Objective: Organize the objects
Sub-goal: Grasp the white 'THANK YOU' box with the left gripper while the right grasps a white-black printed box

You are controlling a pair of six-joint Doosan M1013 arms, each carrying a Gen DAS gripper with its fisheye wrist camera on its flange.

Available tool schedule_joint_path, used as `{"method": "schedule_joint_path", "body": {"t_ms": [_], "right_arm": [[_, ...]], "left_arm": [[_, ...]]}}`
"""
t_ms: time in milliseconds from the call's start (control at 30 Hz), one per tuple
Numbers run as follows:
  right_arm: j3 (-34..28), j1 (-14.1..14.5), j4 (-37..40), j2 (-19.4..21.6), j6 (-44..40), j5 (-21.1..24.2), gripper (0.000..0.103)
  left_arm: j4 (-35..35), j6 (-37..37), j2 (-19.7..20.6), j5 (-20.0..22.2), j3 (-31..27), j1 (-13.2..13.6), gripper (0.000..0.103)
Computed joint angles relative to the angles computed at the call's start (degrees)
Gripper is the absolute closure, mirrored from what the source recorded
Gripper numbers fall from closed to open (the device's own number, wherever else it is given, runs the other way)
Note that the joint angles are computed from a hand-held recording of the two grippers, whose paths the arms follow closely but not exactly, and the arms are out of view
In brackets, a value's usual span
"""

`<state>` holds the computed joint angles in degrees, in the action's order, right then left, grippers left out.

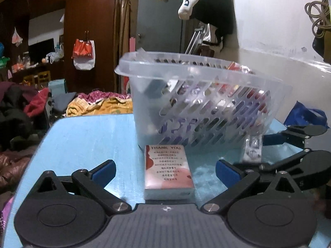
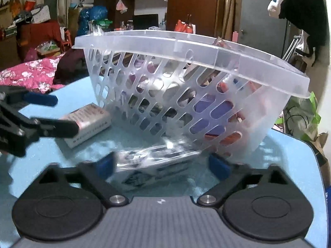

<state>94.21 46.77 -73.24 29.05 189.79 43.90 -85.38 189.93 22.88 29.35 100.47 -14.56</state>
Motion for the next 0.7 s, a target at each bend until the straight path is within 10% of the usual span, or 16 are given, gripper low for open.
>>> {"method": "schedule_joint_path", "body": {"t_ms": [267,467,533,600,700], "right_arm": [[4.9,2.5,-6.5,-2.5,10.3,2.3,0.022],[6.2,3.1,-10.2,-3.2,15.8,3.3,0.022],[6.9,2.9,-12.3,-3.2,18.3,1.5,0.022],[7.0,2.8,-12.4,-2.9,19.6,0.2,0.022],[8.0,4.0,-17.9,-2.7,25.4,5.3,0.022]], "left_arm": [[-1.0,2.1,-0.1,-4.9,0.3,-1.8,0.0],[11.6,-9.7,0.2,-9.5,-0.8,-3.6,0.005],[11.7,-9.1,0.0,-11.4,-0.5,-4.1,0.015],[11.3,-9.0,-0.1,-12.1,-0.3,-4.2,0.047],[6.8,-4.6,-0.5,-9.6,0.3,-3.5,0.049]]}}
